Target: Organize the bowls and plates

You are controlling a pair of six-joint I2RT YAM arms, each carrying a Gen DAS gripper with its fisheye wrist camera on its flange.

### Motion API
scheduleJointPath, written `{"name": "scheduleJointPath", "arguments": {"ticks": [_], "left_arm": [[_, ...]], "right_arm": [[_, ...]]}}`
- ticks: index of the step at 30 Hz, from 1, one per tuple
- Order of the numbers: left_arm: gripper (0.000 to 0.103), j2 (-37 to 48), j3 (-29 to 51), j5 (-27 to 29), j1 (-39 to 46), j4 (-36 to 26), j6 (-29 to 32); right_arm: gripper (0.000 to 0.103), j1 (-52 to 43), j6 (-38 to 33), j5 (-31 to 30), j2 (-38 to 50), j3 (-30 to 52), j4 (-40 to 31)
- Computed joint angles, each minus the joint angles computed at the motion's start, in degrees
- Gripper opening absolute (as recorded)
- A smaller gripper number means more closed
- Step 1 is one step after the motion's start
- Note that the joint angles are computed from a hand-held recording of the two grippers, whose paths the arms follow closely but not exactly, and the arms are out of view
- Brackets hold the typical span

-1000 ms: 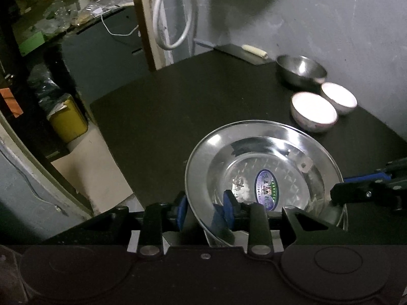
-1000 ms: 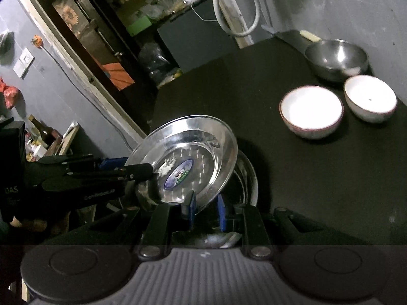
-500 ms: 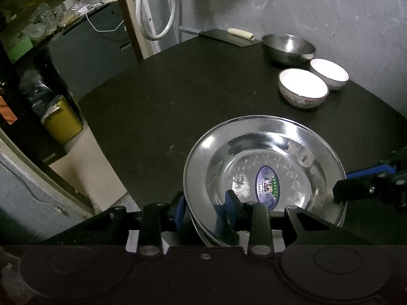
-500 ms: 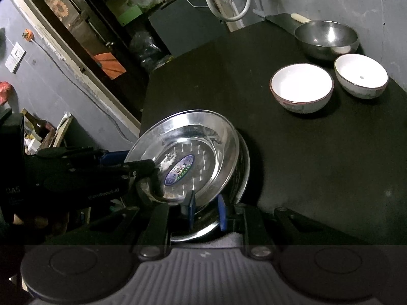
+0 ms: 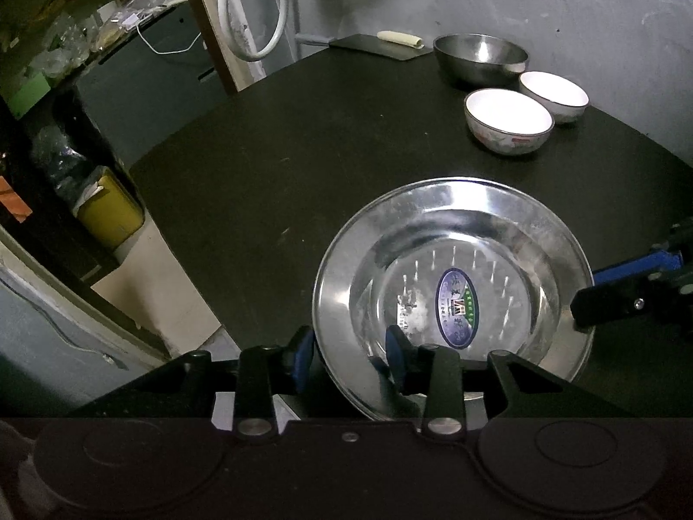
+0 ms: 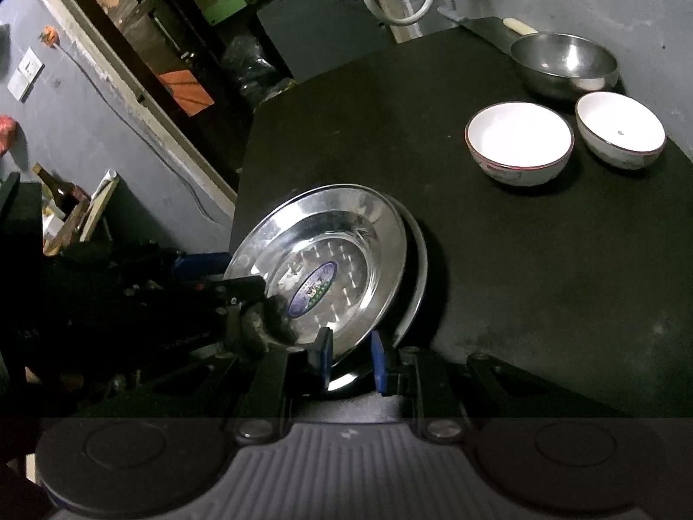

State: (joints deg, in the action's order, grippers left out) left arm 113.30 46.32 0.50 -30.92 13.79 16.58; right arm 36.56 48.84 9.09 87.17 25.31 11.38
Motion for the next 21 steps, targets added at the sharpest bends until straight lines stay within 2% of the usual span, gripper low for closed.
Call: {"name": "scheduleJointPath", "arguments": {"ticks": [11,17,19,21], "left_arm": [[0.040,0.0,0.0,0.2,0.2,0.0,0.3],[0.042,-0.4,0.1,0.0,0.0,-0.5,-0.2],[0.045,-0.7,-0.2,0.0,0.0,-0.6,-0.4],[0.060,-1.2,-0.2,0.0,0.1,-0.7,-0.9]], "right_arm": [[0.026,0.2,0.2,0.1,-0.2,-0.6,0.5],[0.028,1.3,-0.8,2.2,-0.7,0.4,-1.6],[0.030,1.4,-0.8,2.3,-0.9,0.4,-1.8],[0.036,1.6,-0.6,2.6,-1.2,0.3,-2.0]]}}
